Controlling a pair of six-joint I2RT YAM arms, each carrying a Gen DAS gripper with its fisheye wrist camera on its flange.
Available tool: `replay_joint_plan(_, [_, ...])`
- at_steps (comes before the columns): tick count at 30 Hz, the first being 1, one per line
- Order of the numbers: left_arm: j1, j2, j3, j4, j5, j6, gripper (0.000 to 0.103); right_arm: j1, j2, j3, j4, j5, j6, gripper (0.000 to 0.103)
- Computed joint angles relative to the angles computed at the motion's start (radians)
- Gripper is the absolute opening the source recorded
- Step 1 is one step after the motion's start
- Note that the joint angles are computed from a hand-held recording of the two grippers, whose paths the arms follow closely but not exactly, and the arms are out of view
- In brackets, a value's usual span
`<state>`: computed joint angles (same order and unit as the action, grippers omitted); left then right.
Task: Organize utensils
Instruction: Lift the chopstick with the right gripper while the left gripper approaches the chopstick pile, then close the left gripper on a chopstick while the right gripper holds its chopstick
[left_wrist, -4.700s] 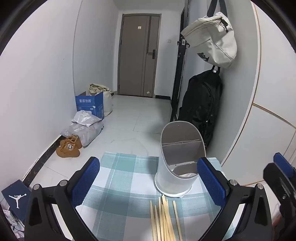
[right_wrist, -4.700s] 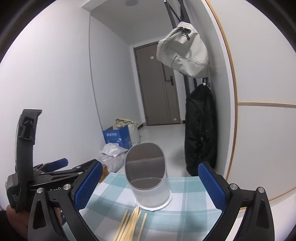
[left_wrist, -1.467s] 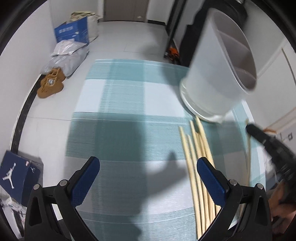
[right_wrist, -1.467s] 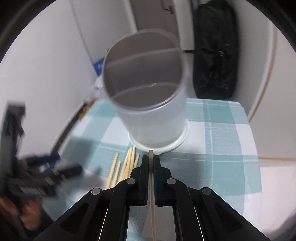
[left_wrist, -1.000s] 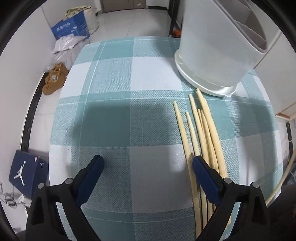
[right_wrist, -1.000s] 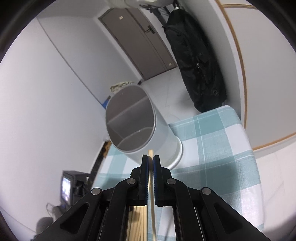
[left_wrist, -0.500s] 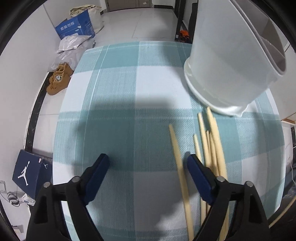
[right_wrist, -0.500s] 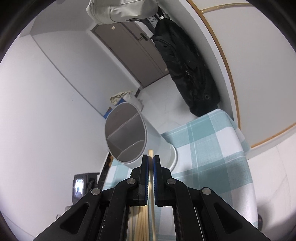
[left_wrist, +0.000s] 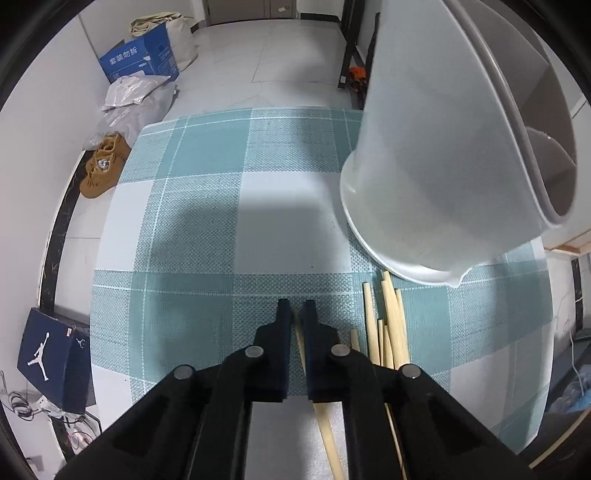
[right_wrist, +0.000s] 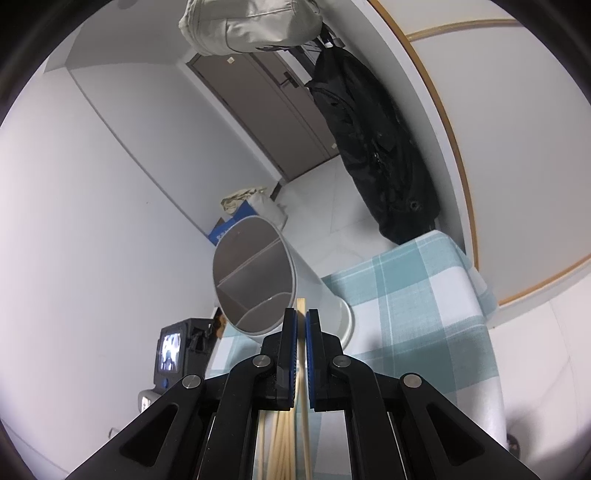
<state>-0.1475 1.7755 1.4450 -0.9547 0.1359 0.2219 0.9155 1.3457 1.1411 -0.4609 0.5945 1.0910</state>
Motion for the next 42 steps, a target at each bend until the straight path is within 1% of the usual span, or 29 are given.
replay_joint_plan(2, [0.005,0.000,0.005,-0.012,0.019,-0.003,0.001,0.002,0.003,0.006,-0.006,0.009,-0.007,0.004])
replay_joint_plan(4, [0.024,-0.008,0.017,-0.028,0.061,-0.013,0.001,0.005,0.007,0.009,-0.006,0.016,-0.012,0.004])
replay_joint_plan(7, [0.035,-0.044,0.015,-0.022,0.089,-0.023,0.001,0.008,0.014,0.015,-0.007,0.025,-0.015,0.004])
replay_joint_plan(10, [0.058,-0.104,0.000,-0.029,0.132,-0.028,0.001,0.020,0.023,0.023,-0.002,0.043,-0.026,0.004])
replay_joint_plan(13, [0.066,-0.166,-0.017,-0.028,0.156,-0.042,0.000,0.042,0.032,0.036,0.004,0.078,-0.044,0.004])
replay_joint_plan(15, [0.063,-0.211,-0.035,-0.007,0.160,-0.049,0.000,0.056,0.033,0.039,0.019,0.099,-0.061,0.004])
replay_joint_plan(20, [0.072,-0.338,-0.068,0.020,0.187,-0.018,0.000,0.100,0.059,0.067,0.055,0.160,-0.130,0.004])
replay_joint_plan(23, [0.087,-0.377,-0.076,0.023,0.222,-0.003,0.000,0.124,0.085,0.093,0.064,0.189,-0.159,0.004])
replay_joint_plan(27, [0.122,-0.387,-0.069,0.031,0.274,0.017,0.000,0.157,0.115,0.130,0.062,0.228,-0.192,0.004])
replay_joint_plan(31, [0.136,-0.367,-0.050,0.008,0.289,0.046,0.000,0.180,0.153,0.180,0.049,0.258,-0.238,0.004])
replay_joint_plan(33, [0.148,-0.299,-0.005,-0.070,0.309,0.070,0.000,0.184,0.164,0.196,0.026,0.260,-0.227,0.004])
replay_joint_plan(35, [0.150,-0.224,0.013,-0.105,0.303,0.062,0.001,0.188,0.163,0.203,0.007,0.256,-0.204,0.004])
replay_joint_plan(36, [0.143,-0.192,0.016,-0.107,0.281,0.052,0.007,0.191,0.155,0.196,0.011,0.261,-0.201,0.004])
replay_joint_plan(37, [0.135,-0.160,0.017,-0.112,0.261,0.041,0.018,0.194,0.146,0.193,0.007,0.274,-0.197,0.004])
replay_joint_plan(38, [0.134,-0.131,0.012,-0.108,0.271,0.034,0.023,0.195,0.141,0.193,0.001,0.278,-0.194,0.004])
replay_joint_plan(39, [0.129,-0.115,0.002,-0.090,0.266,0.027,0.032,0.194,0.133,0.188,-0.002,0.281,-0.189,0.004])
replay_joint_plan(40, [0.110,-0.096,-0.010,-0.060,0.225,0.007,0.038,0.194,0.127,0.180,0.002,0.285,-0.185,0.004])
replay_joint_plan(41, [0.098,-0.080,-0.014,-0.045,0.207,-0.007,0.039,0.193,0.124,0.175,0.003,0.286,-0.183,0.004])
replay_joint_plan(42, [0.096,-0.072,-0.015,-0.046,0.209,-0.006,0.039,0.189,0.123,0.170,-0.002,0.283,-0.177,0.004])
